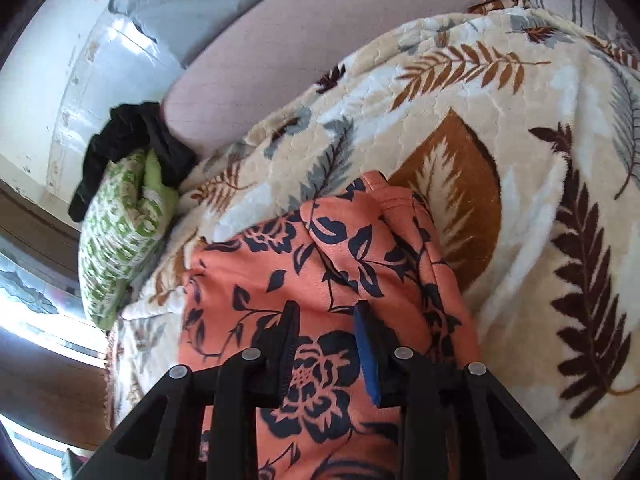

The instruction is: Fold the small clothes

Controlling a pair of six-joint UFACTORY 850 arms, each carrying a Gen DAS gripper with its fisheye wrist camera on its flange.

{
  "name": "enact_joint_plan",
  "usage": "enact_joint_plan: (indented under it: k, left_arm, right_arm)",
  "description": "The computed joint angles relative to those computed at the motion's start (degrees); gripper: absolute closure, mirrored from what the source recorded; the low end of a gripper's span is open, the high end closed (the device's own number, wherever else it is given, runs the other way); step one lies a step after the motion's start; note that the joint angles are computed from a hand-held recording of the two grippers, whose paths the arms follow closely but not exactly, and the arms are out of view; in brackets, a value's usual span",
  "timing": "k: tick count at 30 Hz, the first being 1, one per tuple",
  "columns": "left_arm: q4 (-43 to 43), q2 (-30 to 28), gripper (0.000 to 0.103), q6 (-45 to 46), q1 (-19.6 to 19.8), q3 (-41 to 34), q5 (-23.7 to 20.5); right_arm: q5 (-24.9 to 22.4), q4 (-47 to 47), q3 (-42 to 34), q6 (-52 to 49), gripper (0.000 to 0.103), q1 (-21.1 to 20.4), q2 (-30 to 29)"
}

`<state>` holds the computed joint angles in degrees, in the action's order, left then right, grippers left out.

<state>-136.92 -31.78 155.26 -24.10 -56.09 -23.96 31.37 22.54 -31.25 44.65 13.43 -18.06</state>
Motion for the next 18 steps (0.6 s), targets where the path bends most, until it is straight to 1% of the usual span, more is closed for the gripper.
enact_joint_plan:
  k: [1,2,3,4,5,6,7,8,9,10,11,12,13,14,15,16,17,18]
  left_arm:
    - [0.4,0.4,0.023,-1.2,0.4,0.3,-1.0]
    - [1.0,1.0,0.023,-2.2,0.8,0.9,-2.2]
    - [1.5,1.7,0.023,-2.8,1.1,1.6,-3.4]
    - [1.6,2.3,0.023,-2.5,1.3,2.3,-4.3]
    - [0.9,2.8,0.023,-1.1,1.2,3.0,-4.5]
    - [-0.4,3.1,0.023,1.0,0.8,3.5,-4.0]
    - [-1.2,3.0,0.022,2.9,0.4,3.7,-3.0]
    - [-1.2,2.3,0.019,3.8,-0.3,3.2,-0.5]
    - [-0.3,1.2,0.017,3.9,-1.1,2.1,3.4]
    - [1.7,0.0,0.015,2.2,-1.4,1.4,5.4]
    - [4.7,-0.4,0.014,-1.9,-1.0,1.0,5.0]
    - [7.7,-0.3,0.014,-6.3,-0.5,1.0,4.6]
    - [10.3,0.1,0.014,-9.7,-0.2,0.8,4.8]
    - [11.1,0.6,0.014,-10.7,0.2,1.1,4.0]
    - [9.6,1.4,0.014,-9.3,0.6,1.8,2.5]
    - [5.8,2.2,0.014,-5.8,0.9,2.7,1.0]
    - [3.9,2.8,0.014,-4.5,1.4,3.3,-0.6]
    - [4.5,3.2,0.014,-5.6,2.0,3.6,-2.1]
  right_arm:
    - [1.2,5.2,1.8,-3.8,0.071,1.7,2.4]
    - [1.7,8.1,3.4,-6.0,0.071,3.0,4.6]
    - [1.4,8.5,4.5,-6.3,0.07,4.0,6.4]
    - [1.5,6.6,5.4,-4.7,0.07,4.6,7.8]
    - [2.1,3.6,6.2,-2.8,0.07,5.2,8.6]
    - [1.8,3.0,6.3,-2.8,0.07,6.1,8.9]
    - [0.3,4.7,6.2,-4.6,0.071,7.4,8.8]
    - [-2.9,7.6,5.7,-7.4,0.072,8.5,8.2]
    - [-6.8,12.1,5.1,-11.1,0.072,9.6,7.0]
    - [-9.6,15.5,5.0,-13.3,0.074,10.2,5.7]
    - [-10.3,17.6,5.5,-14.0,0.074,10.9,4.7]
    - [-10.4,17.2,6.3,-12.6,0.074,11.4,4.7]
    - [-9.6,14.6,7.5,-8.9,0.074,11.4,5.6]
    - [-9.0,14.3,8.3,-7.5,0.074,11.8,6.8]
    - [-8.1,16.2,8.9,-8.6,0.074,12.5,7.9]
    - [-6.8,19.6,9.3,-11.2,0.074,13.7,8.8]
    - [-5.3,23.4,9.6,-14.3,0.074,14.9,9.7]
    - [-3.8,27.1,9.6,-17.6,0.073,16.1,10.4]
